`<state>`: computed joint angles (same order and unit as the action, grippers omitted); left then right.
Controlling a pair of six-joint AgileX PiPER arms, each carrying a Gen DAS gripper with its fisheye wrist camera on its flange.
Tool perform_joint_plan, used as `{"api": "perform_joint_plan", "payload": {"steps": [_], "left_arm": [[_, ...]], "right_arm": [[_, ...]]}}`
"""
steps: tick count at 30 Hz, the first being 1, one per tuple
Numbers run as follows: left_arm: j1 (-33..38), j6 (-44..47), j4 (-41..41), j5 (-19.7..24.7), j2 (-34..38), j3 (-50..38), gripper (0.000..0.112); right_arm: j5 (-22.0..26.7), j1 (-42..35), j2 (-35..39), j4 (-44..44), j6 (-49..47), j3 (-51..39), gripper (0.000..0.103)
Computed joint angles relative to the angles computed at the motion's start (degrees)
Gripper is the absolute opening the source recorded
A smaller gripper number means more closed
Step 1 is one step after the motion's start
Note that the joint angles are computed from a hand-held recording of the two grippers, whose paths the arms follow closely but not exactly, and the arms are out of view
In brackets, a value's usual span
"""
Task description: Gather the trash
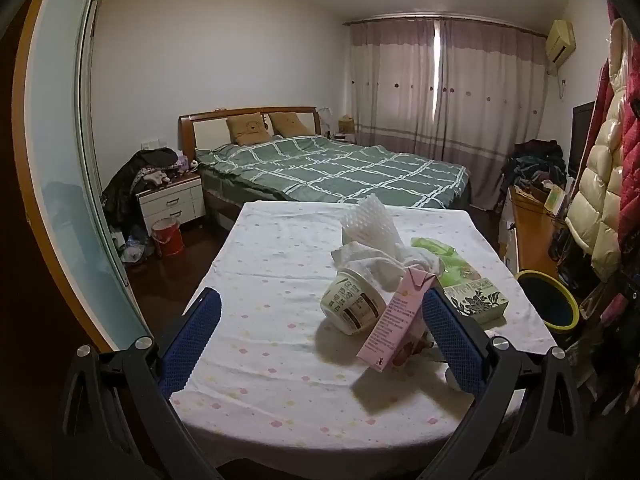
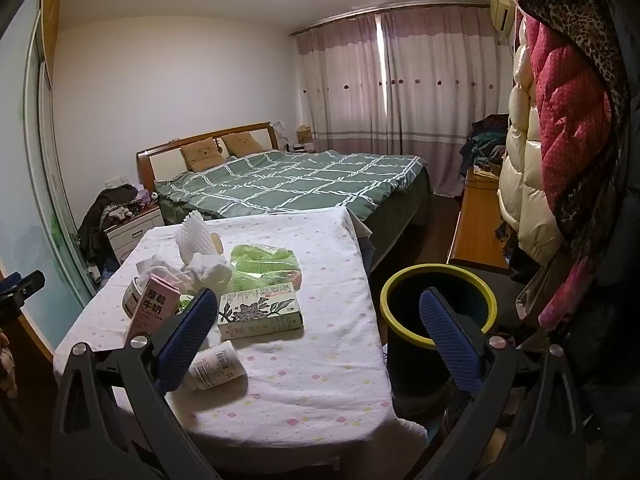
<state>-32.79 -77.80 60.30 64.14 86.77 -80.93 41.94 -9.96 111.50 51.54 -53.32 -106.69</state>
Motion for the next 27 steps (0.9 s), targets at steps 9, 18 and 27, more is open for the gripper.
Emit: {"api": "perform_joint_plan", "payload": {"steps": [9,18,27], "left_arm": [[0.4,0.69,-0.62,-0.74,0.38,-0.24,0.099],[0.48,0.68,-0.6,-1.11,0.8,-0.39,0.099],[0.39,0.54,-0.94,-1.36,0.72,-0.03,0.099]], "right_arm": [[0.08,-0.05,-0.24,0.13,-0.11,0.49,0.097],[0.26,-0.1,-0.07,-0.04,0.18,0.21,0.097],[0.29,-0.12,0.57,0.13,0.01,-0.13,0.097]]}}
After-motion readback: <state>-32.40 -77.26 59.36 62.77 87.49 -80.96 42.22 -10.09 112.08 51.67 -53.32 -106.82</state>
